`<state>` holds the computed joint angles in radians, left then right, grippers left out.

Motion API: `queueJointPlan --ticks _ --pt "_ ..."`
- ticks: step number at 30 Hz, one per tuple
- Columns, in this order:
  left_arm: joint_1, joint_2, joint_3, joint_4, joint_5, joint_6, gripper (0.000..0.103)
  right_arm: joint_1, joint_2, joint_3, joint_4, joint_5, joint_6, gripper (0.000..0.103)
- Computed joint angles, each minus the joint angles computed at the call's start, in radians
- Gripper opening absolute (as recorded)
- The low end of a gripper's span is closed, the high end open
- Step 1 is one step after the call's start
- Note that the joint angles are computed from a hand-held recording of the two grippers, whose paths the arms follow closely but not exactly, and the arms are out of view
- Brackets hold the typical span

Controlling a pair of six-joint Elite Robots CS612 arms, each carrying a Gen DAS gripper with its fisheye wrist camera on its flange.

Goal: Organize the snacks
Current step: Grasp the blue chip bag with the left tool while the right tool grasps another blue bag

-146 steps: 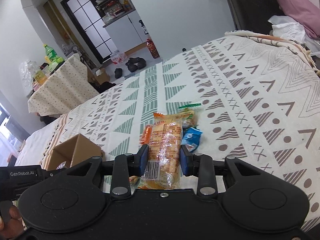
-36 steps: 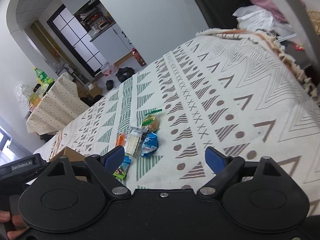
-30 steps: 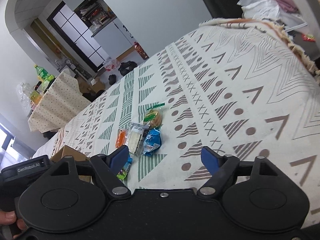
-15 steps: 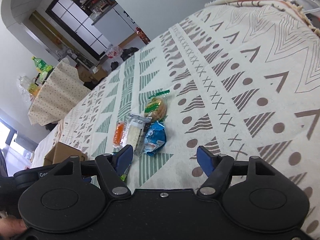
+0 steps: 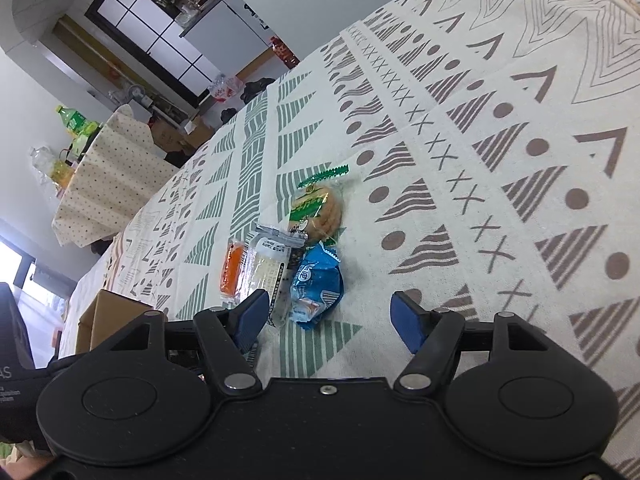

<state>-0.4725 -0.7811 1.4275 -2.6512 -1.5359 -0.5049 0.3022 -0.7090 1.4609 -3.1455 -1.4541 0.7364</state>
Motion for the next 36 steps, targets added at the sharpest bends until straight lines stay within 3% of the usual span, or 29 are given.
queueJointPlan --ticks 6,18,20,22,28,36 --pt "-0.001 0.002 -0.009 0.004 0.019 -0.012 0.028 0.002 0.016 -0.026 0.020 0.002 -0.005 0.063" --pt "0.004 -0.008 0.004 -0.022 0.029 -0.039 0.026 0.014 0.047 -0.083 0.056 -0.025 -0.026 0.062" --pt "0.003 -0.013 0.007 -0.020 0.033 -0.042 0.026 0.019 0.053 -0.096 0.069 -0.042 -0.041 0.058" --pt "0.001 -0.020 0.014 -0.025 0.040 -0.031 0.026 0.024 0.057 -0.108 0.093 -0.069 -0.048 0.037" --pt "-0.001 -0.049 0.037 -0.042 0.065 -0.013 0.026 0.032 0.043 -0.099 0.098 -0.109 -0.049 0.030" --pt "-0.007 -0.101 0.088 -0.075 0.104 -0.014 0.026 0.039 0.013 -0.057 0.044 -0.151 -0.042 0.029"
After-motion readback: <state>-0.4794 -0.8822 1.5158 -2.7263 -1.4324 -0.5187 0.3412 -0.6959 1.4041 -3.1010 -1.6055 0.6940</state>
